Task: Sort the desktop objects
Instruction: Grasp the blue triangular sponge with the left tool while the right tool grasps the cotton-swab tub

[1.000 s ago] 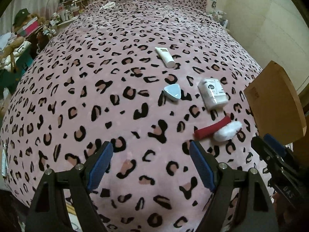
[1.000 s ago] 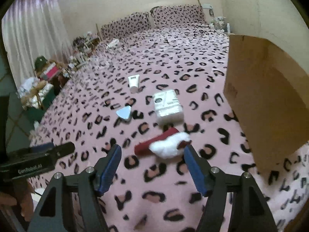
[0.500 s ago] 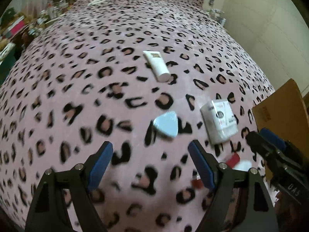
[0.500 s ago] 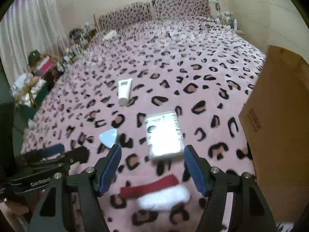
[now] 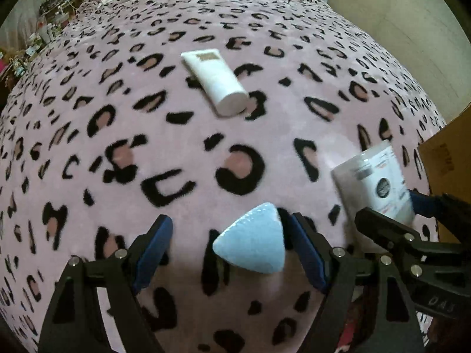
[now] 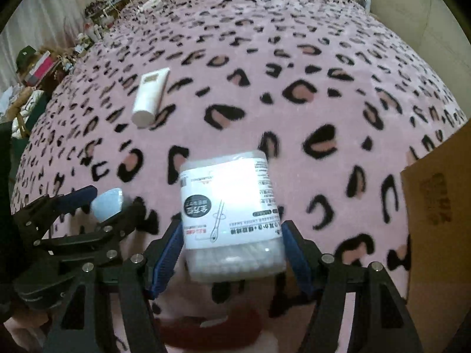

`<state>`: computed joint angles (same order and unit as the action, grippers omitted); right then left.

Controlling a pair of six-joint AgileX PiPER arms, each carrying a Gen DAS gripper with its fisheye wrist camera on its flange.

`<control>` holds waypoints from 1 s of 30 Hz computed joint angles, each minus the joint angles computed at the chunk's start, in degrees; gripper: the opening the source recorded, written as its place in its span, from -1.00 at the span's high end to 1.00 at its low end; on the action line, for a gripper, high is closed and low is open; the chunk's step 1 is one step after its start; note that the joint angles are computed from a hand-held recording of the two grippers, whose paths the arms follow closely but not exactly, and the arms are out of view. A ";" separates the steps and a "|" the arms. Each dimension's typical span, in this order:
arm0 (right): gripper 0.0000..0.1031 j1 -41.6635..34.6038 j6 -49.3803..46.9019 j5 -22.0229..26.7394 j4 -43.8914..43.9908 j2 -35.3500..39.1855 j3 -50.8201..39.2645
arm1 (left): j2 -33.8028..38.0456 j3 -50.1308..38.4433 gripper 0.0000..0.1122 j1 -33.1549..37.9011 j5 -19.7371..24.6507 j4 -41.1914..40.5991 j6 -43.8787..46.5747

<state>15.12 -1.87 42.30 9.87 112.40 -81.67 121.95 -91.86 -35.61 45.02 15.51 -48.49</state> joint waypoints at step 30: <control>-0.29 2.92 -9.45 -11.60 9.38 -21.21 19.93 | -21.87 21.82 0.27 -8.51 1.56 13.29 -22.89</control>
<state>18.04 -11.32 30.70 19.25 91.19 -61.74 100.08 -70.05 -44.12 46.58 28.79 -71.38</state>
